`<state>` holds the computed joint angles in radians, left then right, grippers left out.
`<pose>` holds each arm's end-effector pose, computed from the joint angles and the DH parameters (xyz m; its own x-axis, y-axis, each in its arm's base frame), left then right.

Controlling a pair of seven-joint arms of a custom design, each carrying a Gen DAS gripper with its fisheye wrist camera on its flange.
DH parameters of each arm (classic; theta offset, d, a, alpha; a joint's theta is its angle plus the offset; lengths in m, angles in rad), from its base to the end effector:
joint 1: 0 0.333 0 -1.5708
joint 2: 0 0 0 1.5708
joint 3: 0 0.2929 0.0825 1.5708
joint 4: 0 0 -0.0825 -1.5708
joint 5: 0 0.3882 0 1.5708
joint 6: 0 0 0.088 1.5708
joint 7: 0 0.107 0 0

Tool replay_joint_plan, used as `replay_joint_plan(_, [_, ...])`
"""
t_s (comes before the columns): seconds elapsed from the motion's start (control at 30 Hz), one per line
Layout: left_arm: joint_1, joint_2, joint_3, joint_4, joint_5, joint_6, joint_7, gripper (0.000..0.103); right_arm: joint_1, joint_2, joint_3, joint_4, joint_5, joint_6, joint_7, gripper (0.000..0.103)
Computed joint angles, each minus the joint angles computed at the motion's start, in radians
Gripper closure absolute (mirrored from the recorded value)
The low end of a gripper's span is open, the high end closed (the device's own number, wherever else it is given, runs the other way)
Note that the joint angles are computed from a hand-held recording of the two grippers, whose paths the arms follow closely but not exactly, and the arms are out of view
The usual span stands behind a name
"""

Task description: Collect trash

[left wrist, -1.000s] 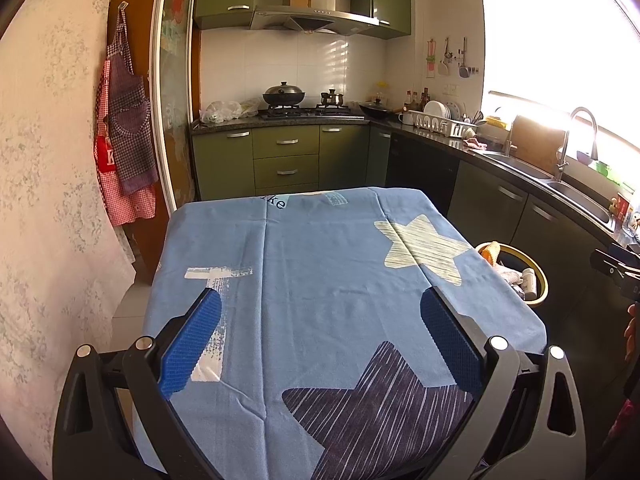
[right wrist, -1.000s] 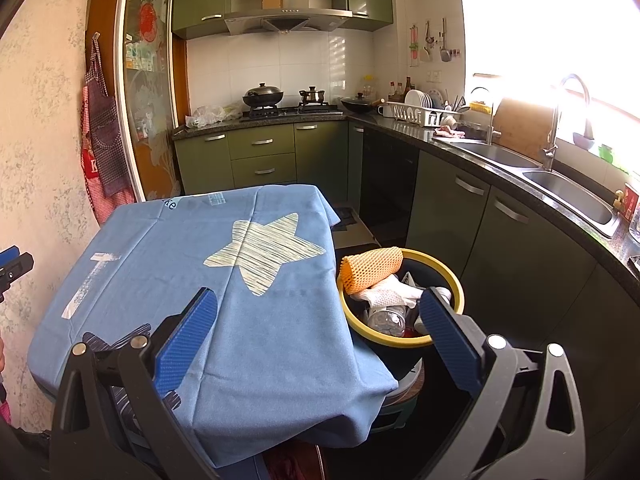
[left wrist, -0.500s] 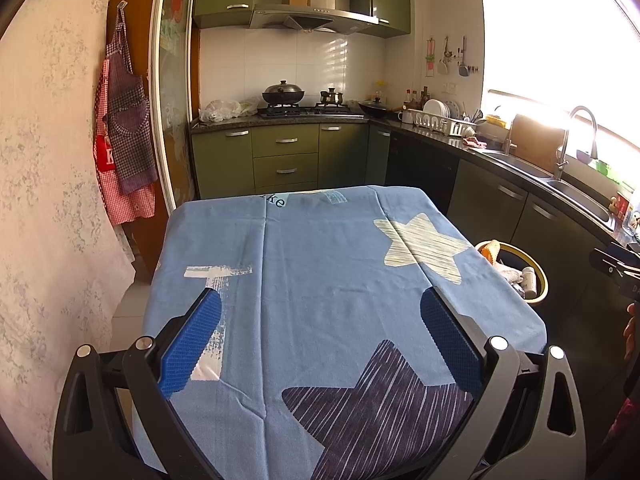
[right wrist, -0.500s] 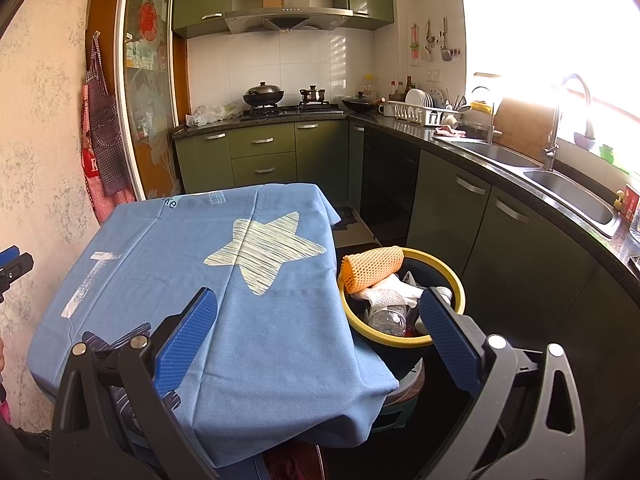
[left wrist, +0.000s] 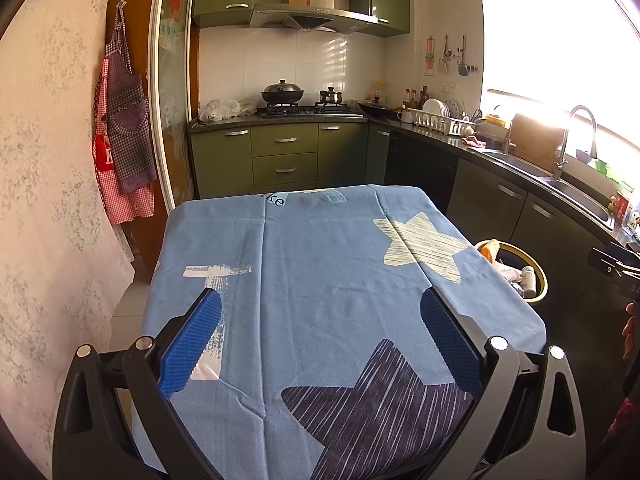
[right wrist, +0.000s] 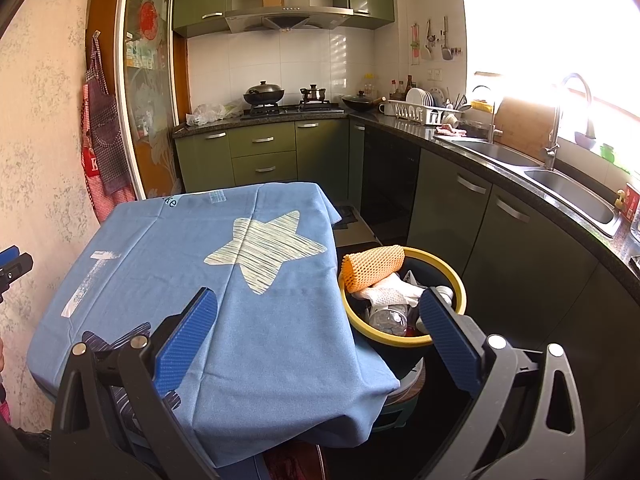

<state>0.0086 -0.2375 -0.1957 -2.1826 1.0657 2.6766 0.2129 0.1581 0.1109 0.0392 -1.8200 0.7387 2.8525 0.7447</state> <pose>0.5195 -0.1321 0.5326 0.3300 -0.9438 0.0192 -0.4794 -0.1851 -0.8579 0.6351 0.0889 0.5476 0.4058 -0.9138 -0.0175 -0.4942 -0.2032 -0.8452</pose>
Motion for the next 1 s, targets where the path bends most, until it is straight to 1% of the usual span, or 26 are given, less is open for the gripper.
replay_joint_plan(0.67, [0.001, 0.006, 0.004, -0.001, -0.014, 0.012, 0.019, 0.005, 0.000, 0.003, 0.000, 0.002, -0.002, 0.001, 0.003, 0.007])
replay_joint_plan(0.8, [0.001, 0.006, 0.006, -0.003, -0.020, 0.021, 0.024, 0.005, 0.001, 0.001, 0.000, 0.000, -0.006, 0.002, 0.006, 0.007])
replay_joint_plan(0.93, [0.004, 0.011, 0.018, -0.005, -0.044, 0.058, 0.040, 0.005, 0.002, 0.003, -0.001, 0.002, -0.008, 0.001, 0.009, 0.007])
replay_joint_plan(1.0, [0.012, 0.014, 0.010, -0.002, -0.022, 0.054, 0.023, 0.005, 0.001, 0.000, 0.000, -0.001, -0.006, 0.001, 0.007, 0.007])
